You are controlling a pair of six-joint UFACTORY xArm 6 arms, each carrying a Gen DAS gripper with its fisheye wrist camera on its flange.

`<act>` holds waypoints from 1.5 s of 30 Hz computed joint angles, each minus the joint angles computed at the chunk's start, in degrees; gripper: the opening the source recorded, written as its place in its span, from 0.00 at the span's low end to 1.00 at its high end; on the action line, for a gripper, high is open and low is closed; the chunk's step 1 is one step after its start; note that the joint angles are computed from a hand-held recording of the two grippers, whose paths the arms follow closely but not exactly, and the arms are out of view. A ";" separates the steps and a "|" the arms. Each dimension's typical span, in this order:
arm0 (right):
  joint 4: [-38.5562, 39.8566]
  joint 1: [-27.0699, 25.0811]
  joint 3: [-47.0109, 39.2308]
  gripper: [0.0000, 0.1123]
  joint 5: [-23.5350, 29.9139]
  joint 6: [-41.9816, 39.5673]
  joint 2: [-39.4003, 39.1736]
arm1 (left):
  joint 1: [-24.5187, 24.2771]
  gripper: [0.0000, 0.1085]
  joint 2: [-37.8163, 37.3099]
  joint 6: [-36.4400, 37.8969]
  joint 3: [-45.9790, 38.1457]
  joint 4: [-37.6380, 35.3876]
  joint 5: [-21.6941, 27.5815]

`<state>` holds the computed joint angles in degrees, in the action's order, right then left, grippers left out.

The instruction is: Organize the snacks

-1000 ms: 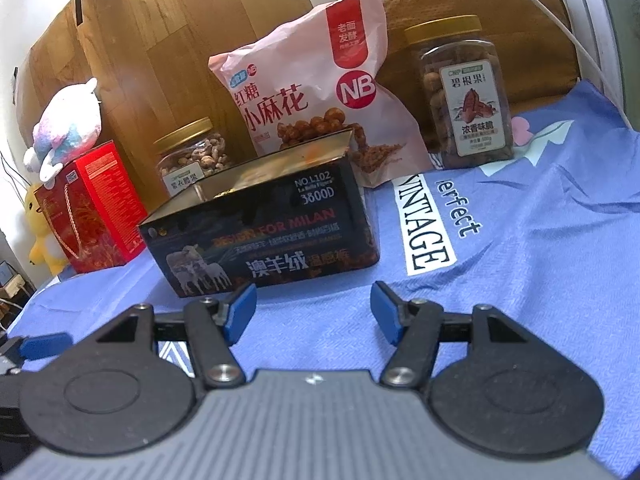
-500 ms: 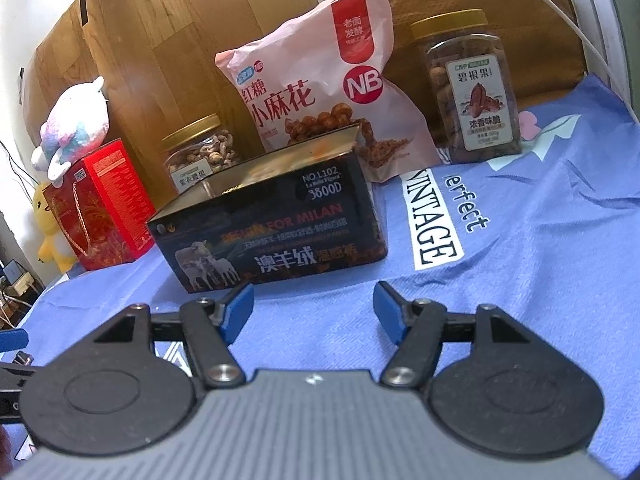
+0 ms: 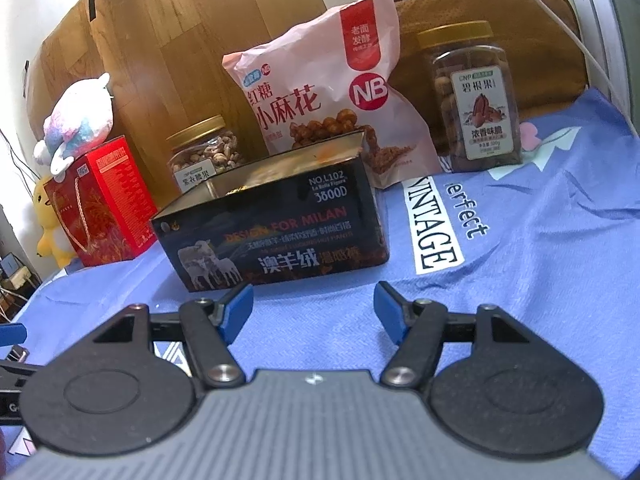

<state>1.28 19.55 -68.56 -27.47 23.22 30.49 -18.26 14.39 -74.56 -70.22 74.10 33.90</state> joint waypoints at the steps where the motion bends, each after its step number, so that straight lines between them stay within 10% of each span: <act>1: 0.89 0.16 0.01 0.62 -0.03 -0.74 0.00 | -0.01 0.95 -0.04 0.00 0.09 0.11 -0.28; 45: 18.67 9.75 20.33 0.74 -8.76 -11.49 -18.50 | 3.19 0.95 -10.93 -3.58 11.01 5.12 -13.65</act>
